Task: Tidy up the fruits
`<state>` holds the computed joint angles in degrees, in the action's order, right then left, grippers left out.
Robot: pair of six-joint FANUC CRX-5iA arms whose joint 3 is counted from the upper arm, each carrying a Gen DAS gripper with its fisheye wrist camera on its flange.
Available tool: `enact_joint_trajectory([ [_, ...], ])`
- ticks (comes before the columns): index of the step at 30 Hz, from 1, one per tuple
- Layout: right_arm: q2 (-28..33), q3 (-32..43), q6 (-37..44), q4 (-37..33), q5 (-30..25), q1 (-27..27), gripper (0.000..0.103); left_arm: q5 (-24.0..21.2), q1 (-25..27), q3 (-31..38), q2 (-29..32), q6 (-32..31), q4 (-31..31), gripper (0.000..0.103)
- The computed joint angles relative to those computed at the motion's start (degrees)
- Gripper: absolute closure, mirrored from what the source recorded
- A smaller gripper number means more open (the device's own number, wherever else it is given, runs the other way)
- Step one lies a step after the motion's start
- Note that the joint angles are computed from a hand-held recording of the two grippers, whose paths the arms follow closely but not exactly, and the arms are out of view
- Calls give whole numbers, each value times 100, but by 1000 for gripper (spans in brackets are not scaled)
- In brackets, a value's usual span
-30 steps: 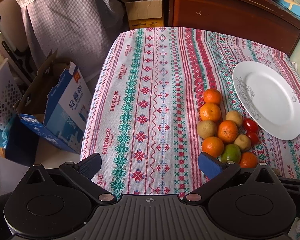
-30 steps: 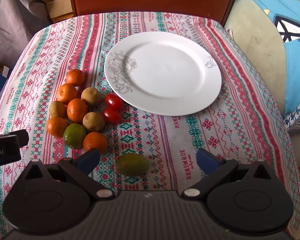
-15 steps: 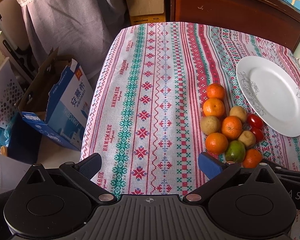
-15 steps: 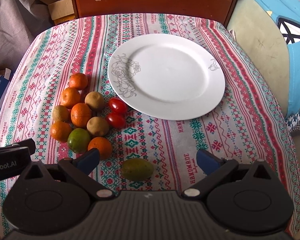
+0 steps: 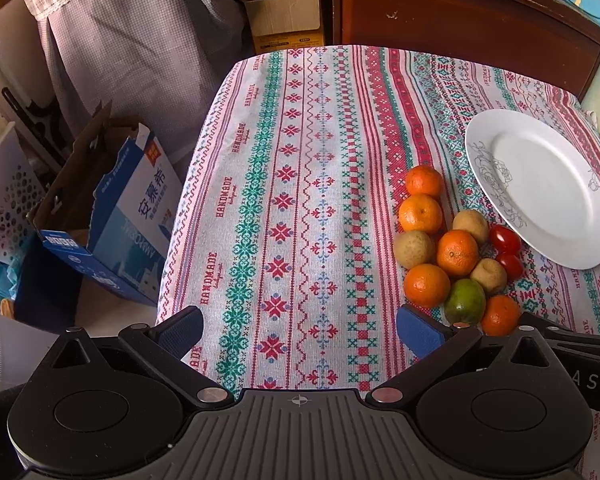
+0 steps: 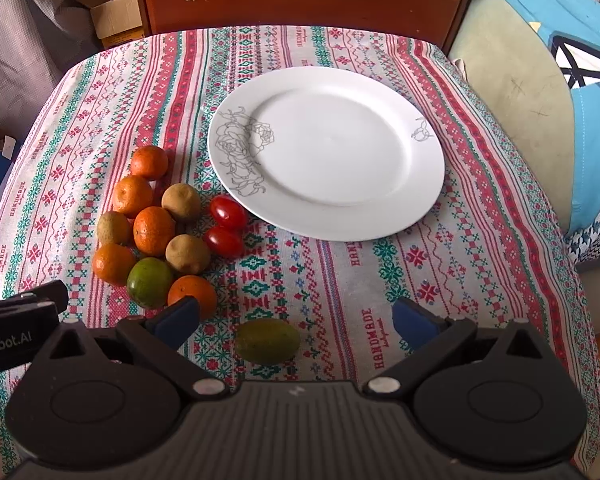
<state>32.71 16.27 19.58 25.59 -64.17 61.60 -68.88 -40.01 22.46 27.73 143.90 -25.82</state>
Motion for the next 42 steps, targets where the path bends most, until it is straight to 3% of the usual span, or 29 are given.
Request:
enact_joint_trajectory([
  [19, 0, -8, -3, 45, -21, 10, 2, 129, -19, -59, -27, -50, -10, 0],
  [23, -113, -217, -30, 102, 149, 11, 2, 346, 7, -203, -109, -74, 61, 0],
  [32, -978, -1618, -363, 419, 1531, -27, 3, 1090, 108, -749, -422, -104, 206, 0],
  [37, -1440, -2498, -847, 976, 2256, 31, 18, 1344, 133, -992, -555, -33, 242, 0],
  [42, -1820, -3304, -1510, 1767, 3051, 52, 26, 1590, 99, -1218, -659, -55, 208, 2],
])
